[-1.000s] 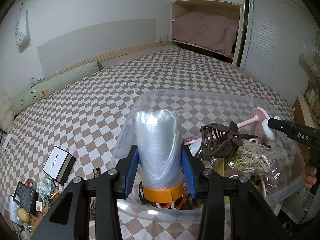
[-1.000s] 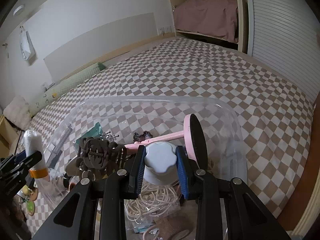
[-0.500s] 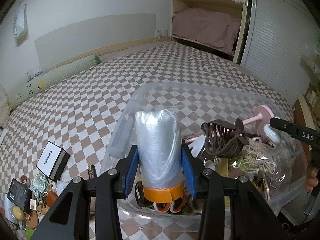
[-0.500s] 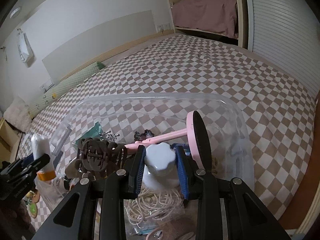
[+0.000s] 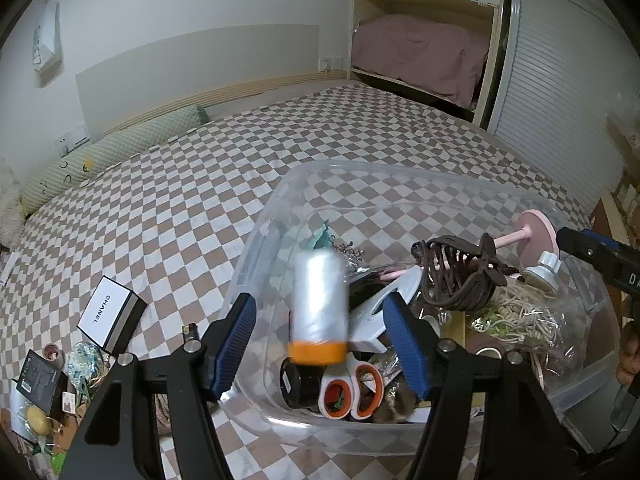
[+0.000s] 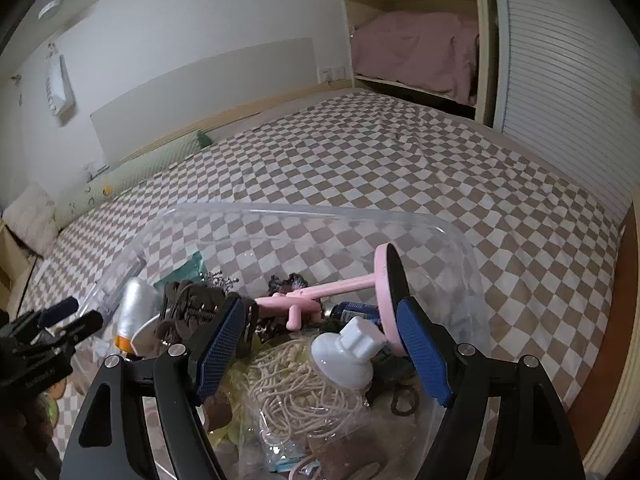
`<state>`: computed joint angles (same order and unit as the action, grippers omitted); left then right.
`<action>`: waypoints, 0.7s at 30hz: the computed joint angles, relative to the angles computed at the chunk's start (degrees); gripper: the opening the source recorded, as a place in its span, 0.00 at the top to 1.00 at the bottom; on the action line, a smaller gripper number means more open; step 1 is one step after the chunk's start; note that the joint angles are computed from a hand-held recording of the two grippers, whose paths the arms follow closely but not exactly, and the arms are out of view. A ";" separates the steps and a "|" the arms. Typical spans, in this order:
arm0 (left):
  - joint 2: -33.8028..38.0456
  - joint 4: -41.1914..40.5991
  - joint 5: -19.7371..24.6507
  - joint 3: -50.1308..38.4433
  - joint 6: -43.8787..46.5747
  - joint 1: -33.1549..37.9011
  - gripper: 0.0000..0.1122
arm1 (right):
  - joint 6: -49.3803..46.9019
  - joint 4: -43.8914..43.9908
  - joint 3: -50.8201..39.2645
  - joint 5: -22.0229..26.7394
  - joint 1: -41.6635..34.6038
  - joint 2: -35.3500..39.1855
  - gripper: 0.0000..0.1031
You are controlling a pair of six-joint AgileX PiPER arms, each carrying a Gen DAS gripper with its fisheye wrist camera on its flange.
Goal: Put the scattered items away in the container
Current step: 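Open the left gripper over the bin while the right gripper releases the white cap, then move both tools back over the scattered items on the bed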
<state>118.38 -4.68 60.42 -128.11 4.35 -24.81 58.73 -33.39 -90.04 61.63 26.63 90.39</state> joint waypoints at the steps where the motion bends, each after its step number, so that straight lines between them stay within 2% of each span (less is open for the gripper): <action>1: -0.36 0.60 -0.51 0.58 -0.21 -0.05 0.32 | -0.22 -0.12 -0.12 0.21 0.08 0.14 0.24; 3: -1.25 1.57 -1.87 2.06 -0.64 -0.13 0.21 | -0.49 -0.19 0.03 0.33 0.01 0.11 0.24; 8: -3.07 1.86 -3.52 4.22 -0.85 0.44 0.19 | -0.31 -0.08 0.17 0.41 -0.34 0.21 0.24; 11: -4.67 2.21 -5.14 6.42 -0.92 0.75 0.10 | 0.48 -1.31 0.09 0.98 0.23 0.39 0.23; 12: -5.14 2.27 -5.61 7.04 -0.90 0.82 0.09 | 1.24 -2.19 0.21 1.16 0.62 0.37 0.21; 14: -5.84 2.15 -5.95 7.67 -0.66 1.17 0.09 | 2.73 -3.94 0.46 1.54 1.38 0.33 0.00; 21: -8.35 1.84 -6.73 10.09 -0.55 2.56 0.09 | 4.64 -6.53 -0.63 3.25 2.94 0.73 0.00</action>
